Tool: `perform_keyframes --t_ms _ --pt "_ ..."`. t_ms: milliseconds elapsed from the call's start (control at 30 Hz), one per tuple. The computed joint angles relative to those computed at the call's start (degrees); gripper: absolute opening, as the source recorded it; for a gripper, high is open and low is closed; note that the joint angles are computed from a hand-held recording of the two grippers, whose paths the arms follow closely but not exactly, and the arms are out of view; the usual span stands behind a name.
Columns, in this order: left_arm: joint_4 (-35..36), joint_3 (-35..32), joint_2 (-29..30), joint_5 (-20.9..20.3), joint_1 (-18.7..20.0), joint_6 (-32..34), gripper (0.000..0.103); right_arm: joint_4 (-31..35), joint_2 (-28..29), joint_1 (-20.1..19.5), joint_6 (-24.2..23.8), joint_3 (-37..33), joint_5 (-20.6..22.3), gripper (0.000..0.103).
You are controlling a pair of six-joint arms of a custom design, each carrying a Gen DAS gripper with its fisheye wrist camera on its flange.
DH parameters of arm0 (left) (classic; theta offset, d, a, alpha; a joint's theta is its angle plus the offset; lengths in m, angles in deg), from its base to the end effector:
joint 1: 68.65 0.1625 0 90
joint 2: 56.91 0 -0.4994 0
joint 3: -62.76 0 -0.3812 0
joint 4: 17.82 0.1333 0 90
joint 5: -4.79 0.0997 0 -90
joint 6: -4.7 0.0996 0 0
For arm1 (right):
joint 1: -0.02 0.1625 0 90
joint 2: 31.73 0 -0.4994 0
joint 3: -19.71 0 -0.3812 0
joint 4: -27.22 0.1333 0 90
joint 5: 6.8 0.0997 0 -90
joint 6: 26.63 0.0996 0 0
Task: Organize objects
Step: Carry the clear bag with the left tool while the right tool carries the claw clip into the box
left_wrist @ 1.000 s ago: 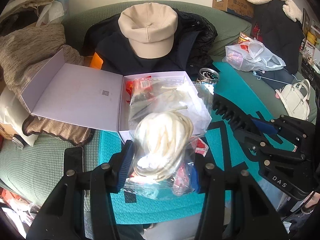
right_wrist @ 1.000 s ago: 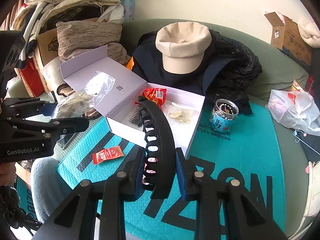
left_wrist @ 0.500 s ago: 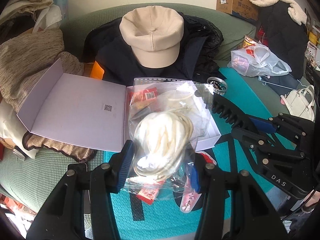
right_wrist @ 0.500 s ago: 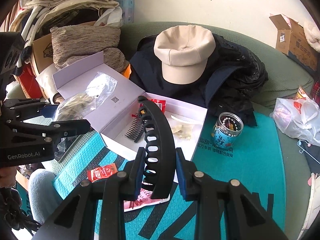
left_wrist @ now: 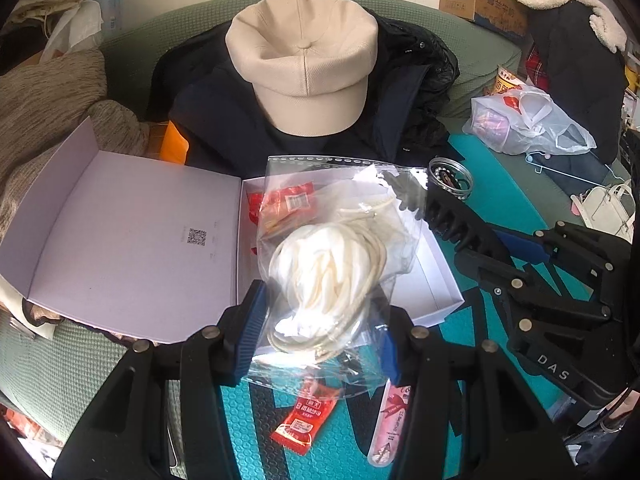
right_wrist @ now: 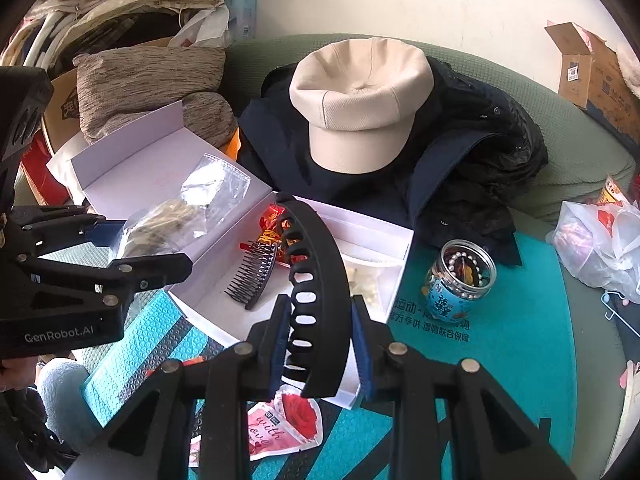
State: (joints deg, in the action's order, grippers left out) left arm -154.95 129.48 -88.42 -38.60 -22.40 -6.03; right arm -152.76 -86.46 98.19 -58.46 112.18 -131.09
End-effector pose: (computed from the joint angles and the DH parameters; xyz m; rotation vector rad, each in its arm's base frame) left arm -0.4385 -0.7554 0.1574 0.5827 2.3485 -0.7010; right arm 0.1781 -0.6977 0.3653 0.4452 -2.2083 0.9281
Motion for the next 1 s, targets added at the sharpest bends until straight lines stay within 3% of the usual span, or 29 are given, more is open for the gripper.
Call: perform_keyframes --t_ms 267,1000 --pt "0.49 -6.86 4.22 -2.04 2.86 3.46 0.048 1.37 2.81 -2.12 1.89 -4.43 1.00 0.029" --pt "7.43 -29.04 16.74 -3.59 8.88 11.59 0.048 5.72 11.75 -4.81 1.31 -18.16 -2.48 0.029"
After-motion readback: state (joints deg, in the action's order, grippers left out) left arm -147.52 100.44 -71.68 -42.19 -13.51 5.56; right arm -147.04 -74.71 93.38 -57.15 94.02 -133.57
